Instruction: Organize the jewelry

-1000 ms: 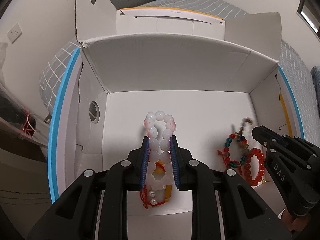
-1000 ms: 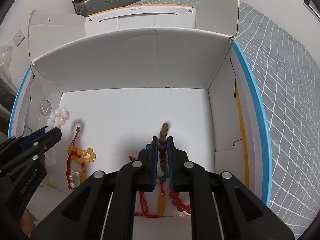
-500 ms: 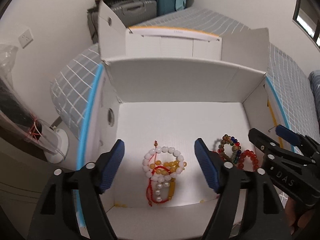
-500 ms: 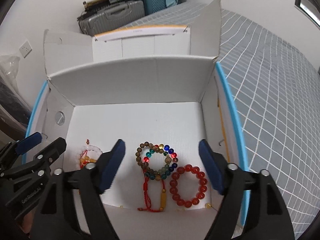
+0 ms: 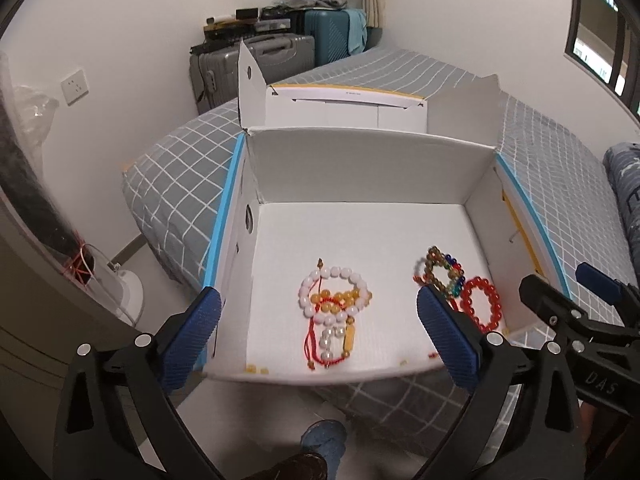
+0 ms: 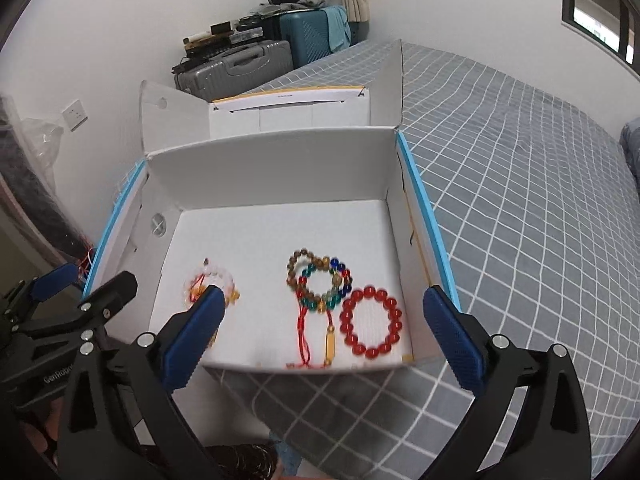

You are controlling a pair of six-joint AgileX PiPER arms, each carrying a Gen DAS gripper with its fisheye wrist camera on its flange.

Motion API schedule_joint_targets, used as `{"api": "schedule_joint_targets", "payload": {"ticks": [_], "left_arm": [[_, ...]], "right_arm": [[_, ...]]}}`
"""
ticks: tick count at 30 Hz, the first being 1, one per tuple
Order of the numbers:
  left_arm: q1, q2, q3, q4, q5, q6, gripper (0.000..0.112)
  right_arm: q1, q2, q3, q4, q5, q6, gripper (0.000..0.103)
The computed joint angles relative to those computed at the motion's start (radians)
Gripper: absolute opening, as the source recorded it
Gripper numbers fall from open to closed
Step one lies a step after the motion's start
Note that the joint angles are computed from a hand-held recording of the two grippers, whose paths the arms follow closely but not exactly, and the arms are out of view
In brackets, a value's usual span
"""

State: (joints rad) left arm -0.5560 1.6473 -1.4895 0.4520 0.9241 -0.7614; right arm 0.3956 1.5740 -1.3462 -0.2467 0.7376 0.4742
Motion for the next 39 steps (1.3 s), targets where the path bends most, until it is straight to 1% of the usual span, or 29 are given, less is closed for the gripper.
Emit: {"api": "schedule_joint_targets", "payload": {"ticks": [4,7,11,13,17,21,29,32,37,39], "left_arm": [[-0.035,-0.086,0.109,0.043,-0.034,-0.057,0.097],[-0.061,-0.136,0.176,0.078,-0.045,-0.103,0.097],[-0.097,-0.171,0.237,0.126,-0.048,-0.158,0.097],[-0.106,-0.174,0.256,0.135,-0.054,-0.175,0.097],[-0.113,-0.169,0.273,0.135,-0.064,-0.183,0.097],[-0.125,-0.156,0.269,0.15,-0.05,-0.198,0.097],[-0.111,-0.161,0.272,0.138,-0.058,-0.201,0.097],[-0.116,-0.153,0.266,0.148,-0.05,-0.203,0.097],[-0.1,-0.144,0.259,0.103,-0.065,-0.166,0.097],[-0.102,-0.144,0.259,0.112,-0.063,-0.176,0.097]], "right_arm": [[0.036,-0.062,0.104,-0.069,-0.036,0.076,0.095],[0.051,-0.093,0.166,-0.093,-0.058,0.105,0.095],[0.073,-0.127,0.227,-0.16,-0.08,0.178,0.095],[0.073,-0.138,0.243,-0.163,-0.085,0.185,0.095],[0.072,-0.15,0.261,-0.178,-0.089,0.202,0.095],[0.067,-0.149,0.261,-0.192,-0.088,0.215,0.095],[0.063,-0.143,0.261,-0.197,-0.086,0.21,0.095],[0.062,-0.142,0.261,-0.197,-0.086,0.209,0.095],[0.059,-0.139,0.26,-0.195,-0.088,0.208,0.095],[0.057,-0.138,0.262,-0.193,-0.089,0.206,0.095]]}}
